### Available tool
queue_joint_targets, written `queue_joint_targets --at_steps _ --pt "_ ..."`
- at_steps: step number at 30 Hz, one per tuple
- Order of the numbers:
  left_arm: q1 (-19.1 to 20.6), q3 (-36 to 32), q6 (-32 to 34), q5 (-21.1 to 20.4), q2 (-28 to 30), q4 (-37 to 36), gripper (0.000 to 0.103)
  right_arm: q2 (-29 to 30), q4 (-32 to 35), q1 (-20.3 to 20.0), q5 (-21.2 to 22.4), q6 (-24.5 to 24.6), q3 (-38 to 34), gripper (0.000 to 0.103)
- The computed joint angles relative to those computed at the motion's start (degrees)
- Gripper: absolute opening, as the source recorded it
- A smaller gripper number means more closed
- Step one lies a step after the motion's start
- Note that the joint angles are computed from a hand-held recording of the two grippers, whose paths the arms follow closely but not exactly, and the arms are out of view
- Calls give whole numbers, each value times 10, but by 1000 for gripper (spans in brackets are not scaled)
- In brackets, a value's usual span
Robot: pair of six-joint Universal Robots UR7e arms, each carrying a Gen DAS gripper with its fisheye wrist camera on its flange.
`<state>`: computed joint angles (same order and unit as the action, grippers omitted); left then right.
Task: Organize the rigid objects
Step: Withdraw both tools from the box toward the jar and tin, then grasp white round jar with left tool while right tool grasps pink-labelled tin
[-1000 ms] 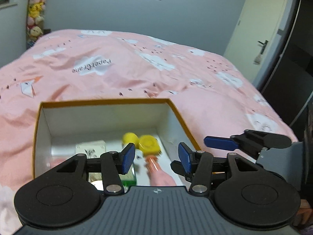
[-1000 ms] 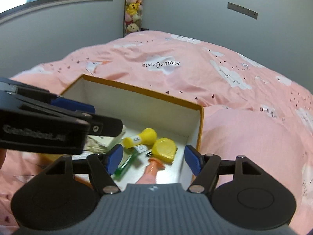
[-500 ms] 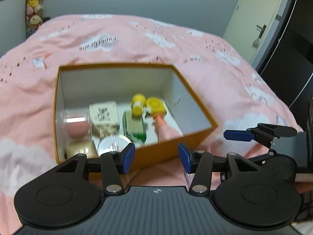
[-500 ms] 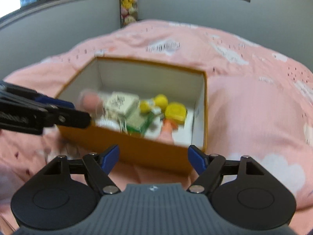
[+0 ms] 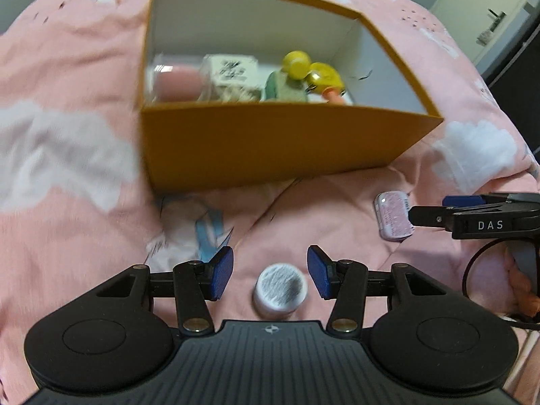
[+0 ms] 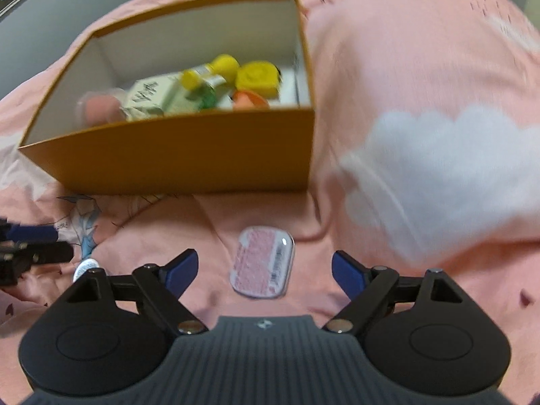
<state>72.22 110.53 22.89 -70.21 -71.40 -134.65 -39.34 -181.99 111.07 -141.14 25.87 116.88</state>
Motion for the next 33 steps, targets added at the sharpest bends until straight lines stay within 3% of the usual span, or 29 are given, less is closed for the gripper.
queue_joint_targets --at_steps 3,7,13,17,27,33 --pt "9 2 -4 -6 -5 0 58 0 14 -7 8 19 2 85" --pt "14 6 2 -12 -6 3 58 12 21 -2 7 -3 -6 84" --pt "4 19 20 21 3 -4 59 27 43 -1 6 -25 -21 80" --pt "4 18 27 16 9 11 62 29 14 -9 22 -38 -18 79" --pt "3 21 37 21 25 12 65 35 5 -25 40 -19 -24 73" --pt "1 18 29 40 36 12 51 42 16 -31 38 -16 -32 72"
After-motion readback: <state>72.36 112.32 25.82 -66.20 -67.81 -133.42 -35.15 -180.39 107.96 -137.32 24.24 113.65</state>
